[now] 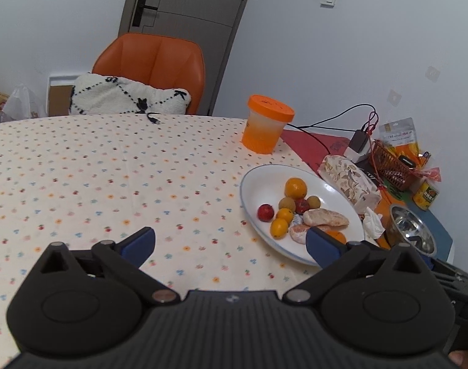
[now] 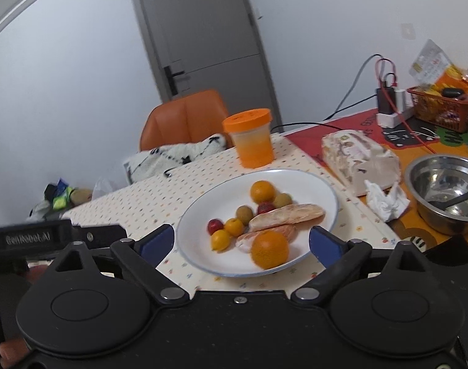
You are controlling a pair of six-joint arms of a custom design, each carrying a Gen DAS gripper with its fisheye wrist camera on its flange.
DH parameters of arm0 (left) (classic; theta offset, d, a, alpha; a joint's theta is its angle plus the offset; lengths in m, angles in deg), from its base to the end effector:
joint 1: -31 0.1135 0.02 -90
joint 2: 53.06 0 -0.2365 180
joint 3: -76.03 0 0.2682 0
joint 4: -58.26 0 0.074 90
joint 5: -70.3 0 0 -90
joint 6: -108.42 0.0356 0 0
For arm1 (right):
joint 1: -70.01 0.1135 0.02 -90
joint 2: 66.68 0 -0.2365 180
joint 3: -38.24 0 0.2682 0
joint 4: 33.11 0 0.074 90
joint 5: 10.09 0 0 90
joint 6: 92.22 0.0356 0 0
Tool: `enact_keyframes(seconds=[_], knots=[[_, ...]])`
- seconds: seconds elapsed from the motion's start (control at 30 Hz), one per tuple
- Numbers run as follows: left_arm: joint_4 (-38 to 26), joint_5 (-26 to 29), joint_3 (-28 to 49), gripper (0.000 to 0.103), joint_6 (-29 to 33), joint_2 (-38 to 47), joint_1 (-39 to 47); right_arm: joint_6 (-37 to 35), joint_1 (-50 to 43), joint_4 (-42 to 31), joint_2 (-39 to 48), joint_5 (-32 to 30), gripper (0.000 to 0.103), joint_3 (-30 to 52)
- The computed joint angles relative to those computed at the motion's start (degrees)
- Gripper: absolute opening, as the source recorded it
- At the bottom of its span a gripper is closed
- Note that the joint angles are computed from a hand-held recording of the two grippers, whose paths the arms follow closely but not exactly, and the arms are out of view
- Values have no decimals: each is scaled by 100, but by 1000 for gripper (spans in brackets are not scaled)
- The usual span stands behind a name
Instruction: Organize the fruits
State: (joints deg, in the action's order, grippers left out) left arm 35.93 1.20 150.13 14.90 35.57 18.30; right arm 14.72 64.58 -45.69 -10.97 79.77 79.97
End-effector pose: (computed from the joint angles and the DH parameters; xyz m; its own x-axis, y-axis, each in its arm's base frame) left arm 0.3482 -0.0915 0.2183 -0.6138 0.0795 -0.7855 0.4470 0.8551 -0.2627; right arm 0.2440 -0.0231 0.1951 -0.3989 0.3306 -0.8553 0.2181 0.9402 0.2617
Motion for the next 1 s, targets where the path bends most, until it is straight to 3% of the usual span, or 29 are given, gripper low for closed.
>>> enact_keyframes(seconds=[0.13,0.67,1.0], knots=[[-85,58,-193,103,104,-282,192,-100,297,-309,-142,194,103,80],[-420,312,-1109,103,536,-1768,658,-30,1049,-1307,-1263,656,103,6],[-648,530,-1540,103,772,-2422,1036,77,1854,-2061,-2163,1286,103,-98]])
